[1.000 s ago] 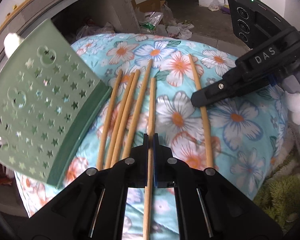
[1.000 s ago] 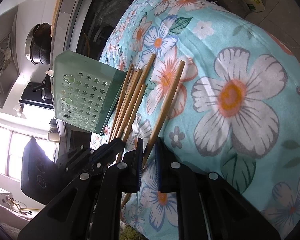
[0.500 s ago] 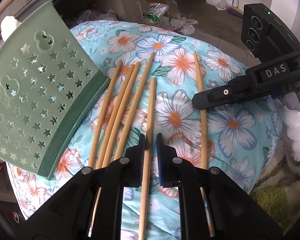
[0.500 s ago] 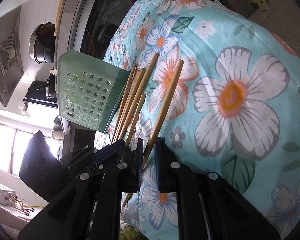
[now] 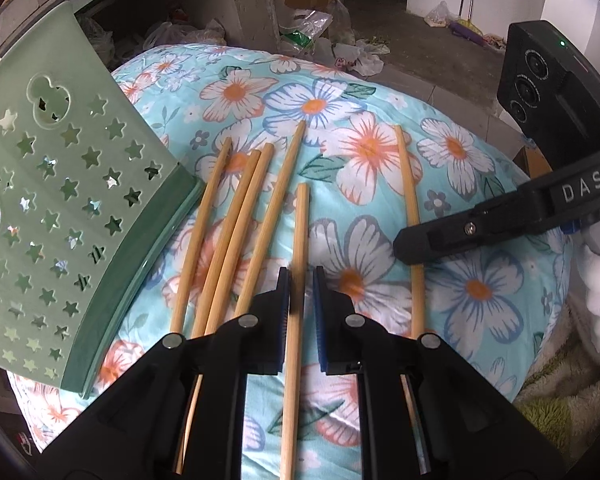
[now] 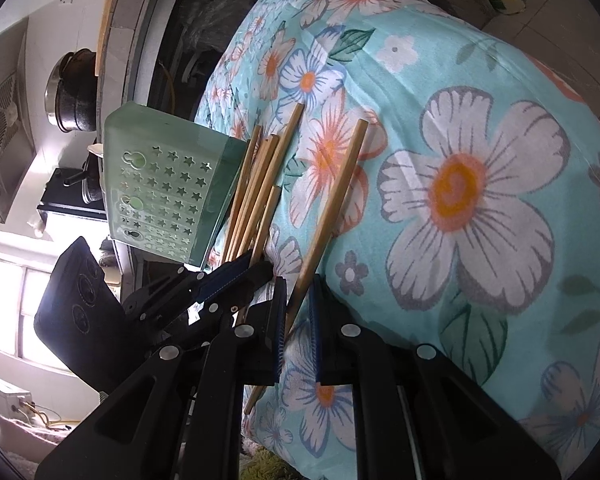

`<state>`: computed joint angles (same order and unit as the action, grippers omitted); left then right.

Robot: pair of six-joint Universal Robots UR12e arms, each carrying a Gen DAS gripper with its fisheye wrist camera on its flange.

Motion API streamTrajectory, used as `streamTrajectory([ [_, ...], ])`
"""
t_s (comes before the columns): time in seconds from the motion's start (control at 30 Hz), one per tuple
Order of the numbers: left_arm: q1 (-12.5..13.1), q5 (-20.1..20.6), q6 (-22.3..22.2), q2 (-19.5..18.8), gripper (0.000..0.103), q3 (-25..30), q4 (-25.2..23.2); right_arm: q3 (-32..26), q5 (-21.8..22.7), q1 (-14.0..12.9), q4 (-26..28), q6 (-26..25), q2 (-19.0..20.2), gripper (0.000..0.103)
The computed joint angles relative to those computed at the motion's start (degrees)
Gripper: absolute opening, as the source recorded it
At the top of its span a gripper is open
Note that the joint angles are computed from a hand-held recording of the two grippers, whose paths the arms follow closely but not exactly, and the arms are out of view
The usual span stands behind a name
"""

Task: Organize utensils
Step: 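Close the left gripper on one chopstick while the right gripper holds its chopstick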

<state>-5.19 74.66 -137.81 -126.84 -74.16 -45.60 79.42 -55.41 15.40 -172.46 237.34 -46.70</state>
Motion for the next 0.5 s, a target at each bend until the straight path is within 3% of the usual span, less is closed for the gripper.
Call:
streamTrajectory([
  [0.5, 0.71, -2.78, -2.16, 0.01, 0.009, 0.11, -1.37, -1.1, -3.12, -0.48, 2.46, 5.09, -0.28, 0.015],
])
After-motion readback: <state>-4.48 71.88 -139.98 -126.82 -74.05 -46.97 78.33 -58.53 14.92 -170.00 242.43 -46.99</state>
